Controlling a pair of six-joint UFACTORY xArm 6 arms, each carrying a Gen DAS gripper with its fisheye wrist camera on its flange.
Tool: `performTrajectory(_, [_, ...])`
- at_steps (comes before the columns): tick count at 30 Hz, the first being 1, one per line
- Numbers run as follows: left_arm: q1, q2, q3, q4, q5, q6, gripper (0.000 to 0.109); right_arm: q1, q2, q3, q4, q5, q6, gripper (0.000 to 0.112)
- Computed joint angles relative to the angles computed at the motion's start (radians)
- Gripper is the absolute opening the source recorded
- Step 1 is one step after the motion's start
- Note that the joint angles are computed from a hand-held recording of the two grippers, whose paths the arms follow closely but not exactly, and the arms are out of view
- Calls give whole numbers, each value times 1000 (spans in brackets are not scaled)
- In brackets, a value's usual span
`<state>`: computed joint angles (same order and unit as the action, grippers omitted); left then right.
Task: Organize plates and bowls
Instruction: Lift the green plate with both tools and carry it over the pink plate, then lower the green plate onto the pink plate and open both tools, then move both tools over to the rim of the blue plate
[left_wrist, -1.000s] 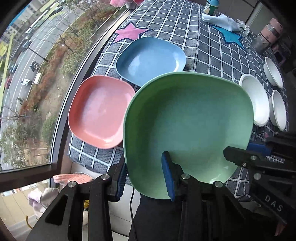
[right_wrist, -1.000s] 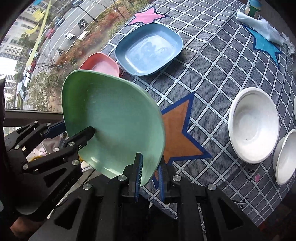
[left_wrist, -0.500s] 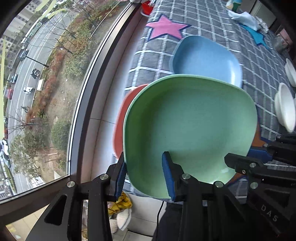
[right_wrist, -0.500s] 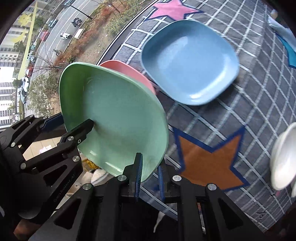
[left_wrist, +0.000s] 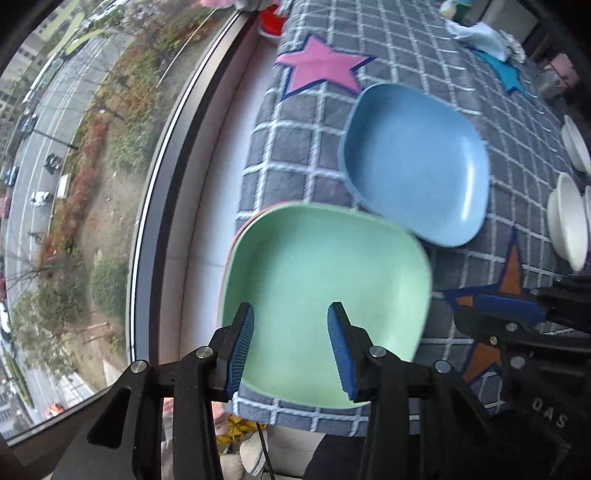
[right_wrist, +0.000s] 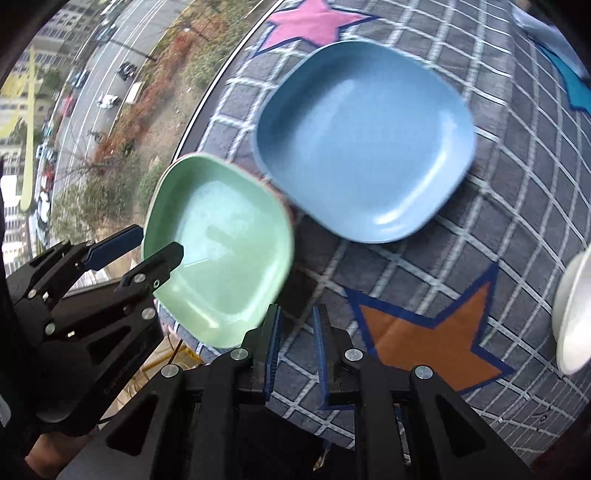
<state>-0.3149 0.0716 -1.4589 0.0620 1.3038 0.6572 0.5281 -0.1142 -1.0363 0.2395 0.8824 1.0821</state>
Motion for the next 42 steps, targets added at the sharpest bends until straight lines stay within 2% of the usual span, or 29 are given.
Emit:
performTrajectory(1, [-8, 2, -12, -18, 10, 6, 48, -3, -16, 10, -18, 13, 26, 19])
performTrajectory(3, [-22, 4, -33, -50, 27, 18, 53, -8, -54, 38, -47, 28, 70, 48])
performTrajectory(4, [-29, 3, -37, -57, 24, 18, 57, -15, -83, 54, -77, 41, 110, 72])
performTrajectory(5, [-37, 7, -48, -65, 27, 19, 67, -15, -99, 58, -113, 63, 151, 74])
performTrajectory(7, [-48, 11, -61, -80, 22, 20, 76, -25, -150, 80, -166, 85, 204, 74])
performTrajectory(15, [-87, 25, -101, -94, 28, 9, 76, -25, -265, 135, -213, 157, 320, 74])
performTrajectory(18, [-112, 66, -112, -92, 0, -6, 77, -13, -325, 185, -217, 180, 345, 74])
performTrajectory(24, [-111, 122, -192, -96, 29, -44, 79, -18, -376, 198, -224, 246, 364, 74])
performTrajectory(33, [-111, 179, -279, -91, 48, -49, 79, -33, -406, 212, -239, 260, 388, 74])
performTrajectory(42, [-139, 249, -369, -71, 59, 1, 79, -49, -418, 249, -225, 192, 414, 74])
